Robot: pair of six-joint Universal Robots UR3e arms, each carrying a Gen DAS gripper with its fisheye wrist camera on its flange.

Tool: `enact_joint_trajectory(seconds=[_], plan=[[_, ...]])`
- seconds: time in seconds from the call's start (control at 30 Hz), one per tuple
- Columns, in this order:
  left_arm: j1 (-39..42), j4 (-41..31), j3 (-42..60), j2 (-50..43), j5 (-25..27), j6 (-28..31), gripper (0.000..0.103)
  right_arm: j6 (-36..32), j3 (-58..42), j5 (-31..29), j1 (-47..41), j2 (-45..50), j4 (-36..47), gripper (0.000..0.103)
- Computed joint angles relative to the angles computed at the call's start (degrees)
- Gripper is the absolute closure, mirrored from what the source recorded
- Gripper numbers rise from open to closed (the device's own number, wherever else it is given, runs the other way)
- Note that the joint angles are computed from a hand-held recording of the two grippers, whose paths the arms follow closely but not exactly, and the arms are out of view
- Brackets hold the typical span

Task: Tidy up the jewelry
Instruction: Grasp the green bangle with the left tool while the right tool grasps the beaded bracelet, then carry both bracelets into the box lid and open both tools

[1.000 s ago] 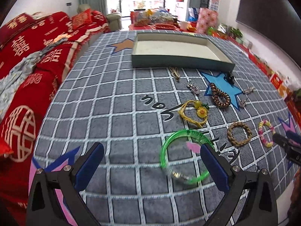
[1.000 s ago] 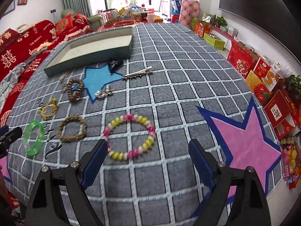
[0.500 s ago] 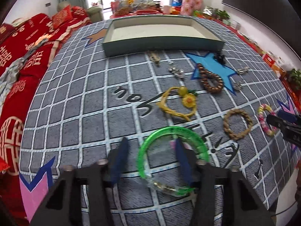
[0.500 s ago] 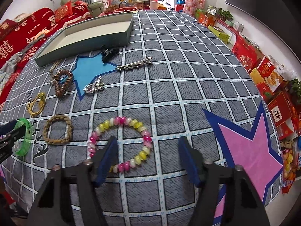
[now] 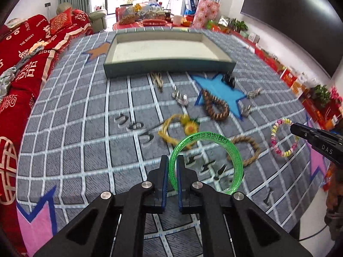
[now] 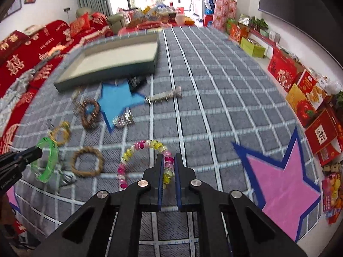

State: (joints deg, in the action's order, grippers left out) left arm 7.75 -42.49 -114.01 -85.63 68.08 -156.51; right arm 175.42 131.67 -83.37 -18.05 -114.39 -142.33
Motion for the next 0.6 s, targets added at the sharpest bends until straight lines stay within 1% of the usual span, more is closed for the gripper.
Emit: enact_joint_trajectory(seconds=[0.1, 0.27, 0.37, 0.43, 0.57, 0.6], plan=[[0.42, -1.61, 4.03, -0.71, -1.24, -0.55, 0.083, -0.3, -4.27, 3.67, -0.91, 1.39, 2.1, 0.093], [0.57, -5.36, 14.83, -5.34, -3.0, -1.95, 0.083, 1.08, -16.65, 7.37, 0.81, 11.31, 3.99, 0.093], [-0.78, -6.36, 24.42, -11.62, -1.35, -4.07, 0.083, 2.22, -26.51, 8.82, 2.64, 19.66, 5.36, 0.093], [-1.61, -6.91, 30.93, -16.17, -0.07, -5.7, 0.083, 2.76, -34.03, 8.19, 4.59, 25.91, 5.83, 0.093], [-2.73, -11.61, 46.92, -26.84, 1.42, -8.95, 0.083, 4.19, -51.54, 8.37, 7.2, 39.1, 10.18, 0.093], [-3.22, -13.19, 52.32, -30.46, 1.88, -9.66, 0.083, 4.46, -55.18, 8.62, 7.54, 41.73, 11.39, 0.093]])
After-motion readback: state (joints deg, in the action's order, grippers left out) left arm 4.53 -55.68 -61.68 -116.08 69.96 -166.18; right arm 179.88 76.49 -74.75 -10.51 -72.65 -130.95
